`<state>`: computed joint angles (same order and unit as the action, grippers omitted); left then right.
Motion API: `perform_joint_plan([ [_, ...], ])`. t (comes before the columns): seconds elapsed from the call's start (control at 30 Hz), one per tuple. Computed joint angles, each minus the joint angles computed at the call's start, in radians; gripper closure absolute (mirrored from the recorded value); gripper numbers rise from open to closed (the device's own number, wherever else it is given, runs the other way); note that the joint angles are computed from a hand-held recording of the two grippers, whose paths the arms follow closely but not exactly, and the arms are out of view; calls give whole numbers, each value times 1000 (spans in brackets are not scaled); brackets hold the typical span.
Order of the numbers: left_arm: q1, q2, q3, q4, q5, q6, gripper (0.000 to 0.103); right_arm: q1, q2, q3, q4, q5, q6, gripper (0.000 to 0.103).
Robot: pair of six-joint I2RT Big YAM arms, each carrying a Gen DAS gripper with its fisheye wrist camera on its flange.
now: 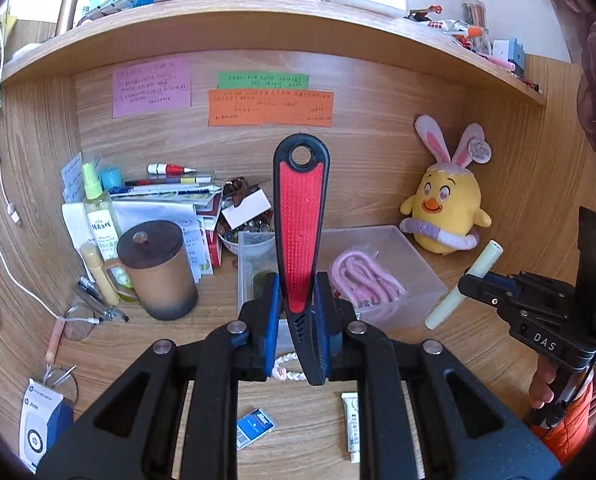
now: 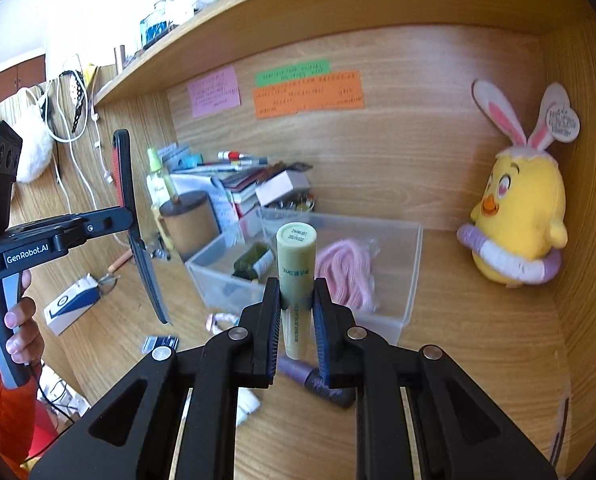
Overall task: Organize objects
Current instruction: 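Lower the comb and green tube into the clear box while both grippers release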
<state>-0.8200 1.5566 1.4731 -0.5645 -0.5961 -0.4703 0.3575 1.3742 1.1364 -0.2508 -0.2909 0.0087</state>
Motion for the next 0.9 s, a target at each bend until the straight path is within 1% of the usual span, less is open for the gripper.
perform_joint_plan([
  [0.17, 28, 30, 54, 14, -14, 22, 87, 5, 35, 51, 14, 56, 1, 89],
  [0.23, 41, 51, 82, 3, -26, 19, 87, 5, 50, 69, 18, 81, -4, 89],
  [0.4, 80, 96, 132, -11, -5, 2, 87, 4, 96, 120, 3, 146, -30, 89],
  [0.5, 96, 140, 173, -44, -34, 1, 87, 9, 127, 146, -18, 195, -63, 89],
  [0.57, 111, 165, 192, -69, -15, -9, 87, 9, 148, 163, -45, 205, -85, 89],
  [0.67, 130, 203, 216, -104, 30, -24, 87, 29, 175, 172, -56, 297, -143, 89],
  [0.7, 133, 215, 224, -116, 38, -26, 87, 33, 185, 177, -64, 309, -157, 89],
  [0.77, 138, 238, 241, -137, 61, -32, 87, 40, 207, 194, -92, 307, -180, 89],
  [0.83, 142, 255, 255, -149, 88, -36, 87, 53, 227, 208, -103, 331, -204, 89],
  [0.9, 144, 270, 271, -166, 112, -38, 87, 63, 245, 223, -118, 329, -223, 89],
])
